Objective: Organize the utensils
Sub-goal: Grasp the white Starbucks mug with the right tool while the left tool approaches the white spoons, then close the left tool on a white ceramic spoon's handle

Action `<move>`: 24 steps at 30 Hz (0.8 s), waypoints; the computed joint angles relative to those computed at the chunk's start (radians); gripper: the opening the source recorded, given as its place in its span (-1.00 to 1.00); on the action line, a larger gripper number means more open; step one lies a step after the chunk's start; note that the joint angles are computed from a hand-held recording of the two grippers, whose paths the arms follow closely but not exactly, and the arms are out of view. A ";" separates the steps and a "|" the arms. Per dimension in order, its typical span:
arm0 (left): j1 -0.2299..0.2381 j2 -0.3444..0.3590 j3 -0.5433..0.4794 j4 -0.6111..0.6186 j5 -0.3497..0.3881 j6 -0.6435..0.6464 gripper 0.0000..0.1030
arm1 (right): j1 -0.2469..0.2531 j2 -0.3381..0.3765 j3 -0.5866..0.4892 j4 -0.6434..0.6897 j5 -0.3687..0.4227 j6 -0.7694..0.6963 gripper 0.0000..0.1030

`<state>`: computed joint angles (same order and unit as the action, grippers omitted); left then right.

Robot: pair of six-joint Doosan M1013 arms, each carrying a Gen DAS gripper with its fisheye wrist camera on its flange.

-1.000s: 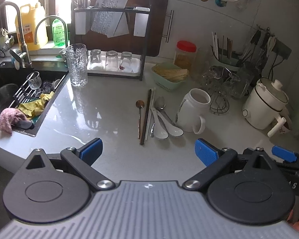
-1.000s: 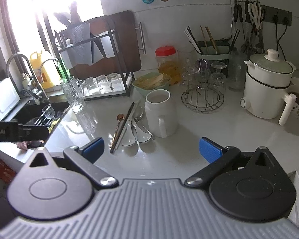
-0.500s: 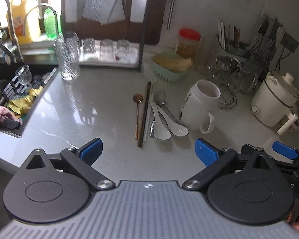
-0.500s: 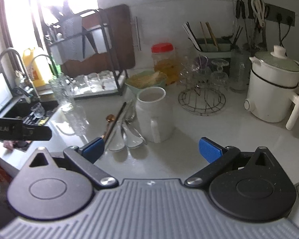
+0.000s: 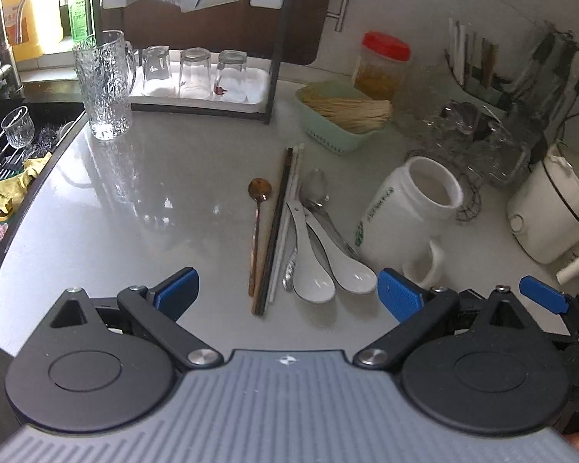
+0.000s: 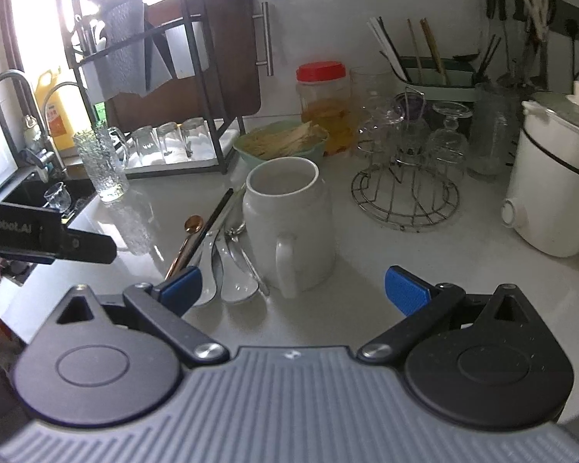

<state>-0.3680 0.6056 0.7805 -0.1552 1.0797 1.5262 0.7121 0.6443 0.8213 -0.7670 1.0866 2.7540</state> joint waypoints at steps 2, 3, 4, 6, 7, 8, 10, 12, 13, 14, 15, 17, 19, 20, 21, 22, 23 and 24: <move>0.005 0.022 -0.025 -0.011 0.010 -0.015 0.95 | -0.013 0.010 -0.002 0.014 -0.020 -0.019 1.00; 0.008 0.030 -0.031 -0.020 0.006 -0.022 0.95 | -0.019 0.017 -0.008 0.020 -0.023 -0.031 1.00; 0.010 0.041 -0.043 -0.022 0.010 -0.032 0.95 | -0.025 0.027 -0.017 0.024 -0.026 -0.046 1.00; 0.015 0.064 -0.066 -0.038 0.024 -0.035 0.95 | -0.035 0.045 -0.034 0.029 -0.026 -0.070 1.00; 0.018 0.074 -0.077 -0.054 0.030 -0.028 0.95 | -0.040 0.055 -0.044 0.037 -0.029 -0.086 1.00; 0.021 0.082 -0.084 -0.069 0.034 -0.022 0.95 | -0.045 0.062 -0.051 0.047 -0.037 -0.101 1.00; 0.025 0.100 -0.101 -0.089 0.039 -0.016 0.94 | -0.054 0.068 -0.052 0.060 -0.066 -0.128 1.00; 0.023 0.116 -0.117 -0.087 0.044 -0.022 0.93 | -0.062 0.084 -0.072 0.070 -0.063 -0.162 1.00; 0.022 0.123 -0.123 -0.089 0.043 -0.026 0.93 | -0.065 0.090 -0.079 0.074 -0.064 -0.173 1.00; 0.022 0.131 -0.131 -0.094 0.042 -0.030 0.93 | -0.068 0.094 -0.082 0.075 -0.069 -0.178 1.00; 0.022 0.136 -0.134 -0.099 0.037 -0.035 0.92 | -0.071 0.096 -0.083 0.075 -0.075 -0.183 0.97; 0.022 0.146 -0.140 -0.114 0.024 -0.039 0.86 | -0.078 0.100 -0.084 0.084 -0.090 -0.199 0.89; 0.019 0.161 -0.157 -0.118 0.021 -0.048 0.77 | -0.081 0.105 -0.087 0.072 -0.096 -0.202 0.78; 0.019 0.170 -0.168 -0.124 0.024 -0.049 0.72 | -0.082 0.108 -0.090 0.067 -0.099 -0.207 0.74; 0.020 0.179 -0.180 -0.133 0.027 -0.047 0.67 | -0.083 0.111 -0.092 0.061 -0.103 -0.215 0.72; 0.019 0.187 -0.189 -0.140 0.028 -0.045 0.63 | -0.083 0.112 -0.091 0.055 -0.109 -0.219 0.74; 0.018 0.196 -0.200 -0.143 0.031 -0.042 0.55 | -0.083 0.114 -0.092 0.047 -0.114 -0.222 0.75; 0.016 0.206 -0.216 -0.143 0.039 -0.040 0.48 | -0.083 0.112 -0.086 0.040 -0.122 -0.219 0.74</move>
